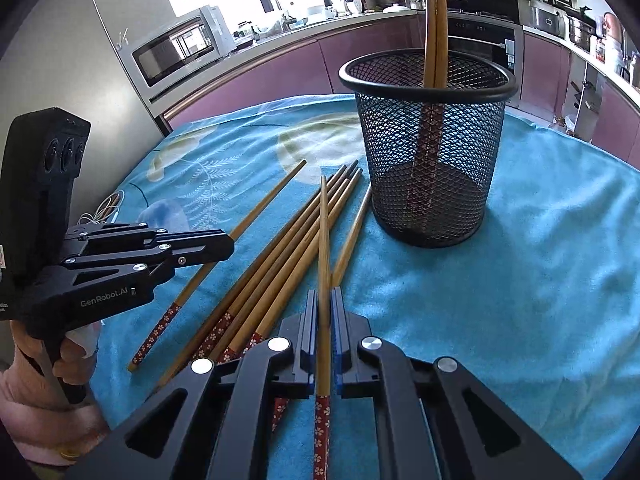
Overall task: Organize utensils
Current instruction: 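Lift the chopsticks upright with both grippers and carry them over the mesh cup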
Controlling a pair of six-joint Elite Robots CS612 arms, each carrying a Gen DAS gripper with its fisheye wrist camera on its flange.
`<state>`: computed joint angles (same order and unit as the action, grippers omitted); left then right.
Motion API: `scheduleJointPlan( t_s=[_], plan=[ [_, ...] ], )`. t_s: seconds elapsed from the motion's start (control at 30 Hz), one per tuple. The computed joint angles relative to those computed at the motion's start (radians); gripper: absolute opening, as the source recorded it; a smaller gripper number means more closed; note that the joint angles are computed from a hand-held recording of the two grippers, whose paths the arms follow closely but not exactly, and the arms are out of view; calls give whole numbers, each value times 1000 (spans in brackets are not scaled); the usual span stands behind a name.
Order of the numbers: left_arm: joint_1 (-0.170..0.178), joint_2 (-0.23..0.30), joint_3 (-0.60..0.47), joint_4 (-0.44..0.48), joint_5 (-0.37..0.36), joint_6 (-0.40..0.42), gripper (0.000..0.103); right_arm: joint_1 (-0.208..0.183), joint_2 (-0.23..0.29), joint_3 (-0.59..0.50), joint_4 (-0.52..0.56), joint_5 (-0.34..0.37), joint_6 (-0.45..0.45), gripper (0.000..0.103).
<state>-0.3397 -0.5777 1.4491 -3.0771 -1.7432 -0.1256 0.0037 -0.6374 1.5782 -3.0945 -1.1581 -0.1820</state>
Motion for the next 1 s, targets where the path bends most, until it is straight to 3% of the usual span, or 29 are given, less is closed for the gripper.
scheduleJointPlan(
  t_s=[0.07,0.5,0.67,1.0],
  plan=[
    [-1,3,-7,17,7,2,8,4,0,-2,-3,-28,1,7],
    [-6,16,-31,43,33,32,8,1,13,-30,37,-25,4,7],
    [-9,15,-30,39,44,21,8,-8,6,-8,-6,12,17,6],
    [14,-26,23,-74,-41,-8,8,-37,-31,60,-138,96,15,6]
  ],
)
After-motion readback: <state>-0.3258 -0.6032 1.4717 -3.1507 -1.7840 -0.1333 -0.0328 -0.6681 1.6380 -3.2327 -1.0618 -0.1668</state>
